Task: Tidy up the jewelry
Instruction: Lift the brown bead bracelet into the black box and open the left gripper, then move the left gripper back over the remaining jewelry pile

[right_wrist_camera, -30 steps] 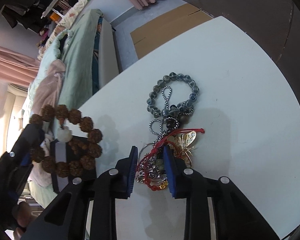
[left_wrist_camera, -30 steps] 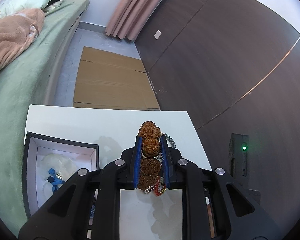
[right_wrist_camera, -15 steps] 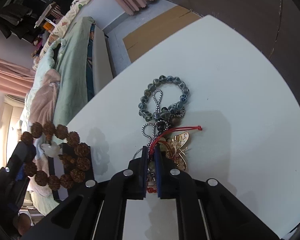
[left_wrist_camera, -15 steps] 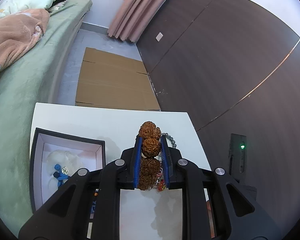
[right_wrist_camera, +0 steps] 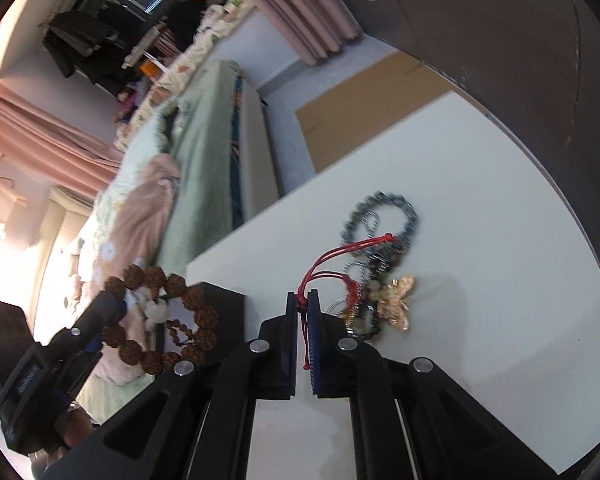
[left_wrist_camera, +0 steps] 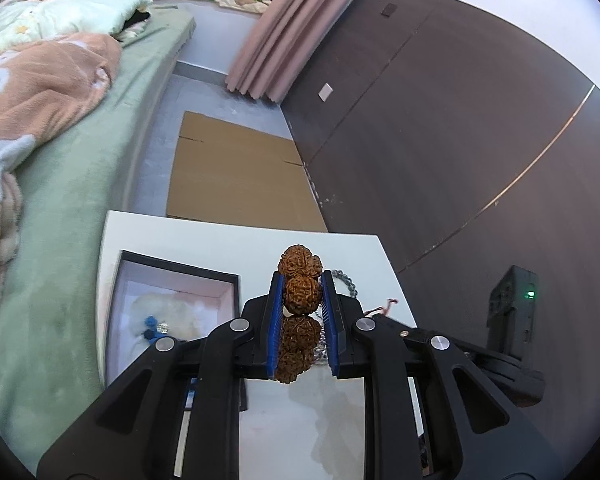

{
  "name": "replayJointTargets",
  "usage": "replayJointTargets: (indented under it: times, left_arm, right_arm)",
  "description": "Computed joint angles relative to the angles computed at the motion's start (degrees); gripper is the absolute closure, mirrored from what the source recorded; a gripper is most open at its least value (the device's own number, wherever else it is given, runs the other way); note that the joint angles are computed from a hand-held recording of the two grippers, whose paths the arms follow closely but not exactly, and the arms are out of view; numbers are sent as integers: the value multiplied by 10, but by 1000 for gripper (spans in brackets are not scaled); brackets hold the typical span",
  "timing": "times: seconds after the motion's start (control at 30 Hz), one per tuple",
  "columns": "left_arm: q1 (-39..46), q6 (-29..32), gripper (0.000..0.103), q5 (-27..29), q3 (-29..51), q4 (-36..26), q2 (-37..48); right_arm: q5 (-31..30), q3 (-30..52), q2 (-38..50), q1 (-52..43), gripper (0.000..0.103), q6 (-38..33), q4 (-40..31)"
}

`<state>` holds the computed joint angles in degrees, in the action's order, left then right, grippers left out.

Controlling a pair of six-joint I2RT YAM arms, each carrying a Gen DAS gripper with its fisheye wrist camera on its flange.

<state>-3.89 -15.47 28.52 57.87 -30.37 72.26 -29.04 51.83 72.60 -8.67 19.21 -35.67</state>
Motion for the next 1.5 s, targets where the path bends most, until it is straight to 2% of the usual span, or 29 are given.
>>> replayJointTargets:
  times: [0.27,0.33,0.4,0.47,0.6,1.07,1.17,1.23,1.27,1.4,1.5]
  left_arm:
    - [56,24,84,4,-23,-8,-30]
    - [67,27,81,8,-27,-7,-19]
    - [68,33,45,-19,-18,-24,-7]
    - [79,36,37,-38,-22,-24,-19]
    - [110,47,30,-29,-15,-38,-26]
    - [198,56,21,12,4,-58,-20]
    - [209,58,17,17,6,-60,-17]
    - [216,60,16,20,8,-60,-12]
    - [216,61,16,19,10,-61,-11]
    - [208,61,15,16,10,-60,-6]
    - [194,61,15,11,8,-59,-6]
  right_arm:
    - [-2,-20,-50,33,98,29,25]
    - [3,-26,-57,48,98,40,32]
    - [6,-30,-64,59,98,48,37]
    - [8,-35,-68,74,98,61,48]
    - [14,-45,-81,110,98,83,70]
    - [25,-41,-61,246,97,157,176]
    - [31,-22,-37,271,90,153,176]
    - [32,-19,-30,275,61,149,173]
    - [38,-27,-38,273,36,152,177]
    - [34,-32,-60,254,35,140,159]
    - [43,-27,-75,232,35,121,119]
